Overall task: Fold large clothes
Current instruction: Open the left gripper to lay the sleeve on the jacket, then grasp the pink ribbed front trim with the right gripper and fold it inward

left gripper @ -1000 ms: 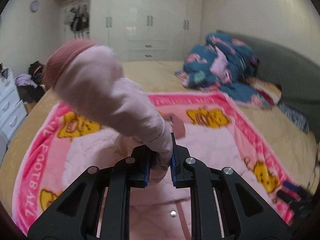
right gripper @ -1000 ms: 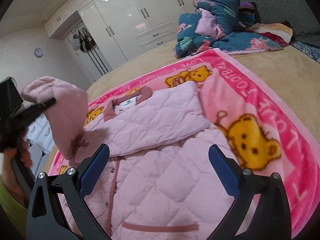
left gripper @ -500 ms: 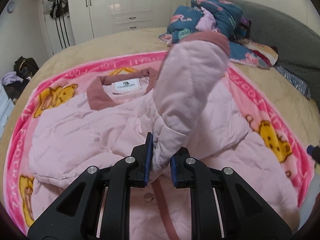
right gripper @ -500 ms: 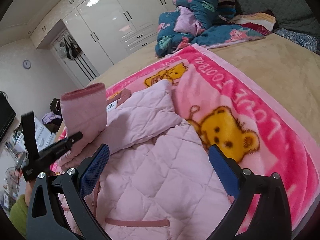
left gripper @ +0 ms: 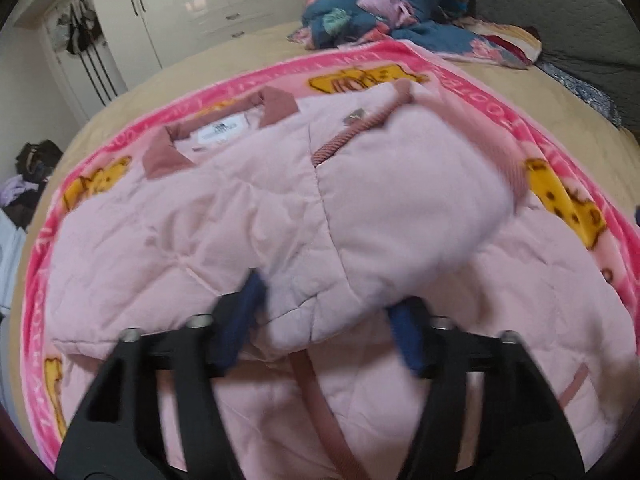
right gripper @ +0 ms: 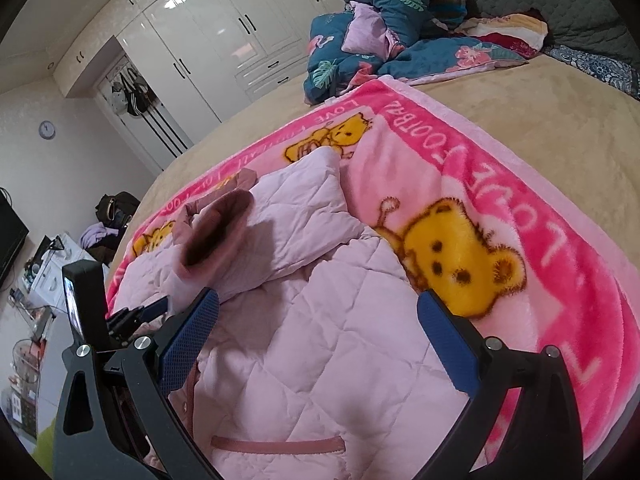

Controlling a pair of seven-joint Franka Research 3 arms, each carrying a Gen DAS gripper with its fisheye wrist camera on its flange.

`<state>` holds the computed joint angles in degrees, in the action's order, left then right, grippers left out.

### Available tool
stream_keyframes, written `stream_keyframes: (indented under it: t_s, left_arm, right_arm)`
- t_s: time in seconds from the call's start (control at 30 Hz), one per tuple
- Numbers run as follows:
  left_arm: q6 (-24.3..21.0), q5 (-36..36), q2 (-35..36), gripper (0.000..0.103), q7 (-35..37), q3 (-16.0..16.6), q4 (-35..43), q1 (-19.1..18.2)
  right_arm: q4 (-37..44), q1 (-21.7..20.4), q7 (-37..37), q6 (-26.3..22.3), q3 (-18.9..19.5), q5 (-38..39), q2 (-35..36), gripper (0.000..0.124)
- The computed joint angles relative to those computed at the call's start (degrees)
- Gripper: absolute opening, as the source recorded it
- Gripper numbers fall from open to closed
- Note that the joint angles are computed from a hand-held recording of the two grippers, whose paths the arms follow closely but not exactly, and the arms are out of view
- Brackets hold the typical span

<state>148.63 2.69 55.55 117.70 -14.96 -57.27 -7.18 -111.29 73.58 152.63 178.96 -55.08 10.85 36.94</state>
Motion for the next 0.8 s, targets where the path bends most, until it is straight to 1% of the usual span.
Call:
stream_keyframes:
  t_s: [0.1,0.17,0.2,0.23,0.27,0.3,0.37,0.4,0.47,0.53,0.63,0.67,0.73,0.8]
  left_arm:
    - [-0.3,-0.2,-2.0,0.065,1.3,-0.6,-3.6,1.1]
    - [-0.7,-1.5,-3.4,0.075,2.8,-2.1,-6.0,2.7]
    - [-0.8,-2.2,-4.0,0.079,3.3,-2.6,-7.0,3.3]
    - [-1.0,-3.4,-4.9,0.083,4.3,-3.5,-8.3,4.4]
    - [-0.9,-4.4,-5.7,0.085,5.5,-4.4,-9.5,5.5]
    - [-0.4,-5.1,-6.4,0.085,6.2,-4.6,-10.6,6.0]
    - [0.8,-6.3,-7.5,0.09,7.1,-4.8,-12.2,7.1]
    - [0.8,-6.8,-7.7,0.091,7.0,-4.7,-12.2,7.5]
    - [0.6,-8.3,-7.9,0.092,6.8,-4.8,-11.8,8.6]
    - [0.9,-9.2,-7.9,0.094,6.1,-4.4,-11.2,9.3]
    - [1.2,-10.2,-7.5,0.094,4.5,-3.7,-9.4,10.2]
    - [0.9,-10.7,-7.0,0.094,3.9,-3.6,-8.2,10.6]
    - [0.2,-11.1,-6.0,0.094,2.7,-3.2,-5.9,11.2]
    - [-0.6,-11.0,-4.6,0.094,0.6,-2.1,-2.9,11.2]
  right_arm:
    - [1.0,-0.8,-0.1,-0.8,0.8,-0.4,0.2,0.099]
    - [2.0,-1.9,0.0,-1.4,1.7,-1.1,0.2,0.099]
    - [2.6,-2.5,0.1,-1.7,2.3,-1.6,0.3,0.099]
    - [3.4,-3.4,0.3,-2.1,3.2,-2.1,0.4,0.099]
    - [4.0,-4.5,0.4,-2.2,4.3,-2.7,0.2,0.099]
    - [4.7,-6.0,0.4,-2.2,5.8,-3.3,0.1,0.099]
    - [6.9,-8.8,0.6,-2.9,8.7,-4.5,0.3,0.099]
    - [8.1,-10.5,0.4,-3.2,10.5,-5.1,0.4,0.099]
    - [11.7,-15.4,-0.8,-4.1,15.6,-6.0,0.9,0.099]
    - [14.4,-19.3,-1.7,-4.6,19.9,-6.9,1.4,0.099]
    - [20.5,-25.7,-3.6,-6.7,26.8,-7.9,3.5,0.099]
    - [23.1,-28.2,-4.4,-7.5,29.7,-7.9,4.7,0.099]
    - [27.5,-32.1,-5.0,-8.9,34.0,-7.9,6.9,0.099]
    - [30.8,-34.1,-4.5,-10.1,36.2,-8.6,8.7,0.099]
